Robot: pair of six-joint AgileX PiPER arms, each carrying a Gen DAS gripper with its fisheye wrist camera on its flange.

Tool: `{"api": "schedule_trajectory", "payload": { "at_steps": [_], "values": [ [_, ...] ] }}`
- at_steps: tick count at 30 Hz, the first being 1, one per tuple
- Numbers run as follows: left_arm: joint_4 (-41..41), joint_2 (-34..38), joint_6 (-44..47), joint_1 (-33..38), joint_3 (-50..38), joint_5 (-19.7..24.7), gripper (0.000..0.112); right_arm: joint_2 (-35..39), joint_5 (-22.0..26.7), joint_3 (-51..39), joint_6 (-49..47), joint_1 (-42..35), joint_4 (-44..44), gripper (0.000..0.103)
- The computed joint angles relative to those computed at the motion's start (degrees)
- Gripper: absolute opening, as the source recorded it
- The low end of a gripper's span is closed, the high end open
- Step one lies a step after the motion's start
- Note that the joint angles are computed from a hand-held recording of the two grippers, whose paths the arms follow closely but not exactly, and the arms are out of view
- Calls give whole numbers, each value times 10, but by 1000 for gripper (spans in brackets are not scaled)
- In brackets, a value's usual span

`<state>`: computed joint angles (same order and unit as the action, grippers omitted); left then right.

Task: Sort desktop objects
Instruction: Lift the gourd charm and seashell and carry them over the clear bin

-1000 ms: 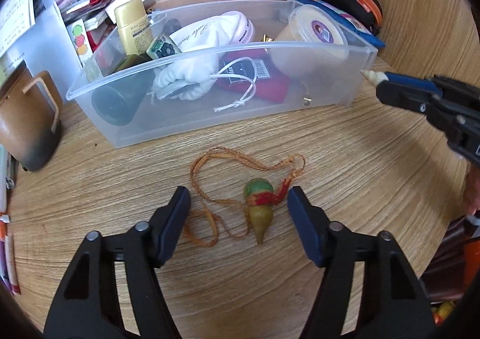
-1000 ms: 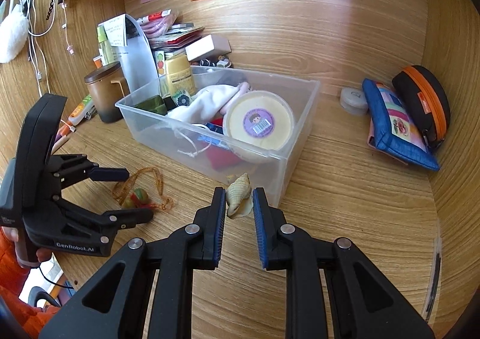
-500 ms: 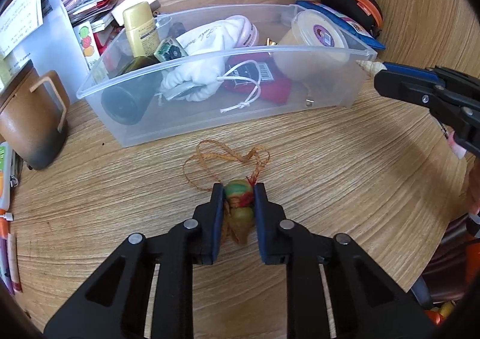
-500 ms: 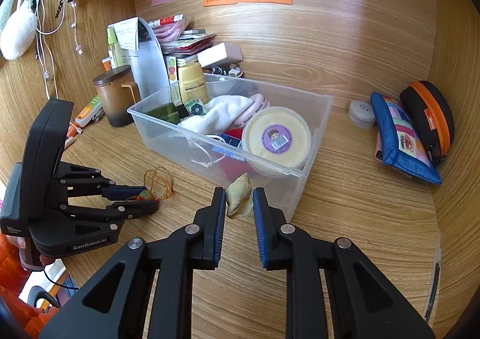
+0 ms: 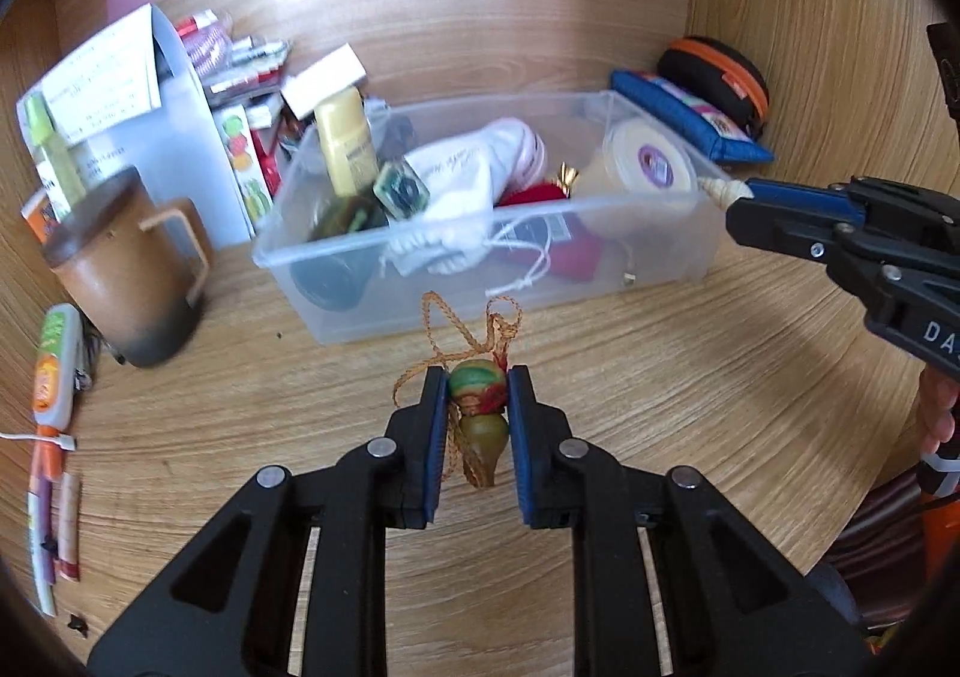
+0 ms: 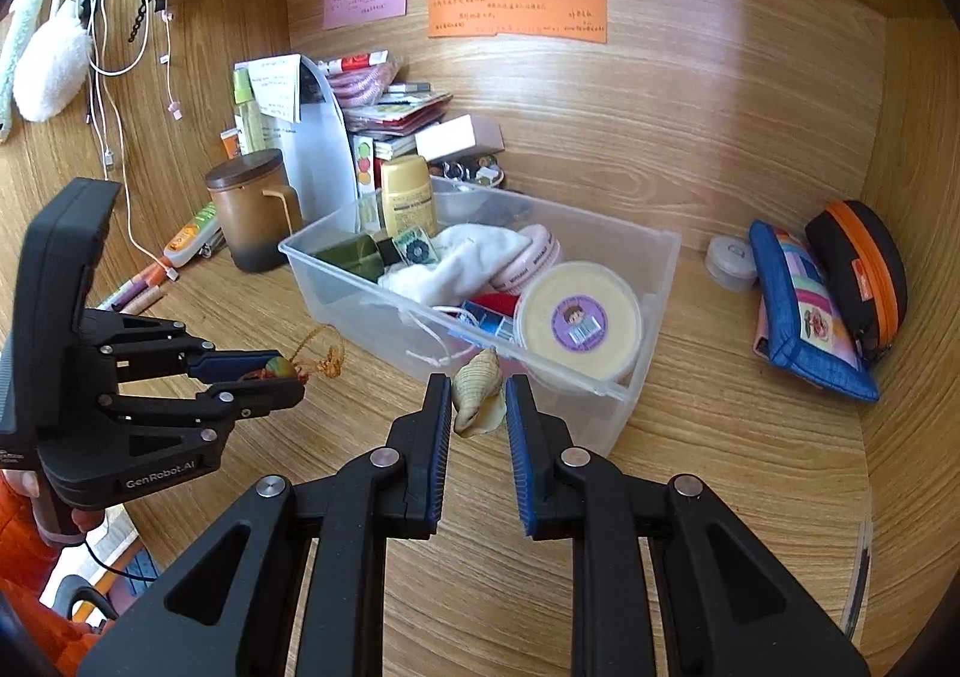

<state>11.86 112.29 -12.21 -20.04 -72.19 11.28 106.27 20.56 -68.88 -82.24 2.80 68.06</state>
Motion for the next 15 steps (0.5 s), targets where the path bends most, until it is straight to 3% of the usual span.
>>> {"api": "schedule_trajectory", "payload": {
  "at_steps": [15],
  "values": [
    [235, -49, -234, -7, 9, -11, 19, -28, 4, 3, -41, 0, 50, 17]
  ]
}}
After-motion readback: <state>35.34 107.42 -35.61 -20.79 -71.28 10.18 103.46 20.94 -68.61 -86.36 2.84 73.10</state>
